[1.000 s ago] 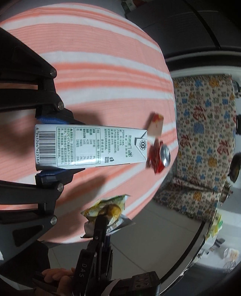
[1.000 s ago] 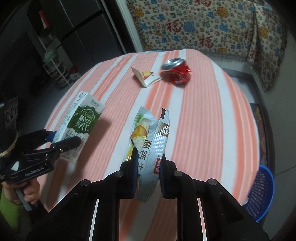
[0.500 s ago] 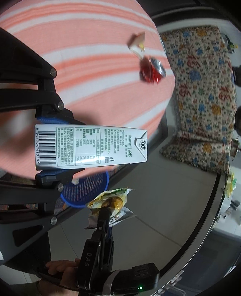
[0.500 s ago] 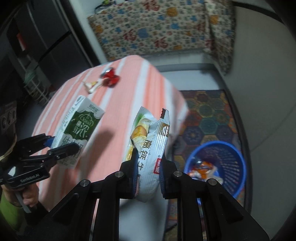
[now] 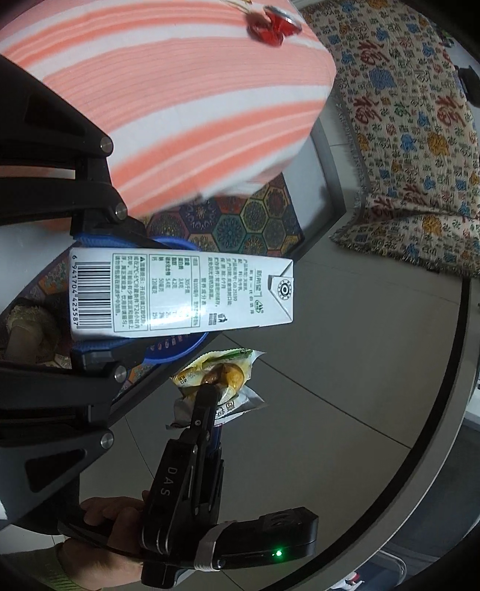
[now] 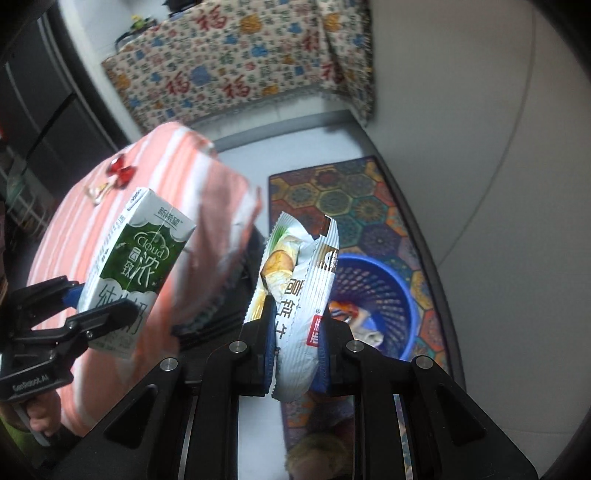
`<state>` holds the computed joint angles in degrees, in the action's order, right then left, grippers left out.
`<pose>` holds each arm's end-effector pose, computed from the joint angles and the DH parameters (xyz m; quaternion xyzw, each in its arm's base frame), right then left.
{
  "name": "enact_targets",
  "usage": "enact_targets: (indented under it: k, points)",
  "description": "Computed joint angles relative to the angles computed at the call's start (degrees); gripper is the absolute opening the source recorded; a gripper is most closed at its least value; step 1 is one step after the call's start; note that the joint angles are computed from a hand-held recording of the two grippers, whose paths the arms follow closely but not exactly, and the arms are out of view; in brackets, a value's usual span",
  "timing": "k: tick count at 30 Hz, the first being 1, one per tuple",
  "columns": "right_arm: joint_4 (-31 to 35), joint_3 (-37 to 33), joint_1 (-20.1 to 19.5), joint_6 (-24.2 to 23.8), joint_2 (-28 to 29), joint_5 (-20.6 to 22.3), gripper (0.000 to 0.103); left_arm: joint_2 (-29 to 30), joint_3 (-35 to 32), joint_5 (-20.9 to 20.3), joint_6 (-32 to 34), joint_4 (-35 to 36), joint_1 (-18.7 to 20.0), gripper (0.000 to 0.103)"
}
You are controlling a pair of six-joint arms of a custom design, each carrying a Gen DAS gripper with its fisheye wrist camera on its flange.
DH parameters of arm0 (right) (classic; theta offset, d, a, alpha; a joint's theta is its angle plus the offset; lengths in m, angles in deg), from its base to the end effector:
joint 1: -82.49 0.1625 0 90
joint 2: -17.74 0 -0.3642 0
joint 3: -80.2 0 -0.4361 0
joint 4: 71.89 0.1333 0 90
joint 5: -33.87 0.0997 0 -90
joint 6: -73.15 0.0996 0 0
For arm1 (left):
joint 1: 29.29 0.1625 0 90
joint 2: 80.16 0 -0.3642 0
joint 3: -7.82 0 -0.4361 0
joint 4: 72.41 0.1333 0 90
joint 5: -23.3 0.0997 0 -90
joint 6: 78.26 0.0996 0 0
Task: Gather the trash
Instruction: 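Carry both items over the blue wastebasket and open both tools to drop them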
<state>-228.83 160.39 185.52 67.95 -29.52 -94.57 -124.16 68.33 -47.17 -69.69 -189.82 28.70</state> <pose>0.2363 -0.7044 0.1840 0.0480 -0.9068 0.2970 0.2952 -0.2805 -0.7631 0.2182 0.3251 0.9258 -0.1259 0.1463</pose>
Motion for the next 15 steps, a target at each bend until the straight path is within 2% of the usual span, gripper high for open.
enact_targets:
  k: [7,15]
  points:
    - [-1.21,2.52,-2.21,1.13,-2.16,-0.06,0.018,5.36,-3.82,-1.67,-0.65,0.66,0.0,0.037]
    - [-2.58,4.86,-4.89,2.33,-4.02,2.26,0.019,13.47,-12.51,-3.41,0.47,3.36,0.66,0.039]
